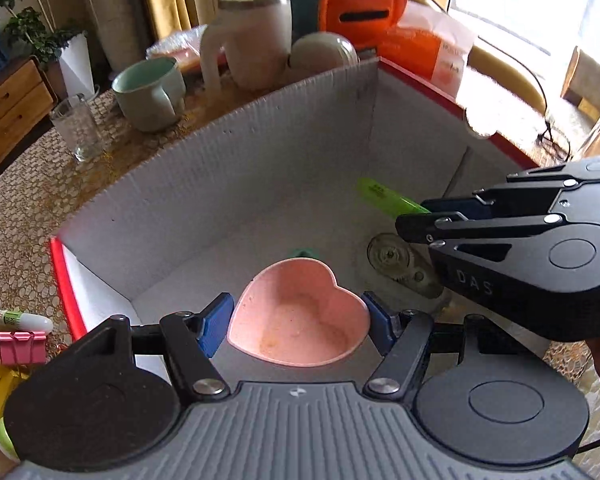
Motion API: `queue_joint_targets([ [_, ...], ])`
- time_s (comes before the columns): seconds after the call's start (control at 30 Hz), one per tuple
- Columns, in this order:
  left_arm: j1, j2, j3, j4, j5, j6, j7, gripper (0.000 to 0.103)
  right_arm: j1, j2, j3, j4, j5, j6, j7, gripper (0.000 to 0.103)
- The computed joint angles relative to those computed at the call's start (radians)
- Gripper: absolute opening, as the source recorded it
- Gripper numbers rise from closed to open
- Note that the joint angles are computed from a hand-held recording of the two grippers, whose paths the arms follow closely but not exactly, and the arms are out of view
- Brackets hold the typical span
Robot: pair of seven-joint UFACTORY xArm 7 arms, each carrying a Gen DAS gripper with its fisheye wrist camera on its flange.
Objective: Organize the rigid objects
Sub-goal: 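Carry the pink heart dish and green marker over the box and lower them, then open both tools to release the dish and marker into the box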
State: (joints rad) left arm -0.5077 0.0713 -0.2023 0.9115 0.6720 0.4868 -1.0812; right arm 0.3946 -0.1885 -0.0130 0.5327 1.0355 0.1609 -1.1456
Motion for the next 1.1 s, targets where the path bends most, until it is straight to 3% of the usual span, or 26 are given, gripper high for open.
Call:
queue_joint_targets([
  [0.1, 0.004, 0.018, -0.003, 0.016, -0.057, 0.015, 0.052, 0.069, -0.004, 0.005, 0.003, 0.0, -0.006, 0.001, 0.008, 0.015],
  [0.37, 0.033, 0.085, -0.007, 0.081, -0.39, 0.088, 0.295, 0.07, -0.017, 0.003, 0.007, -0.002, -0.09, 0.014, 0.073, 0.02],
  [0.6, 0.039, 0.1, 0.0, 0.09, -0.515, 0.101, 0.384, 0.069, -0.015, 0.005, -0.001, 0.004, -0.087, 0.025, 0.081, 0.027],
  [0.8, 0.035, 0.086, 0.009, 0.077, -0.535, 0.094, 0.384, 0.07, -0.031, 0.002, 0.004, 0.007, -0.105, 0.044, 0.115, 0.038],
  [1.1, 0.017, -0.029, 0.002, -0.017, -0.361, 0.025, 0.23, 0.071, -0.003, -0.068, -0.012, -0.034, -0.122, 0.043, 0.147, 0.043],
])
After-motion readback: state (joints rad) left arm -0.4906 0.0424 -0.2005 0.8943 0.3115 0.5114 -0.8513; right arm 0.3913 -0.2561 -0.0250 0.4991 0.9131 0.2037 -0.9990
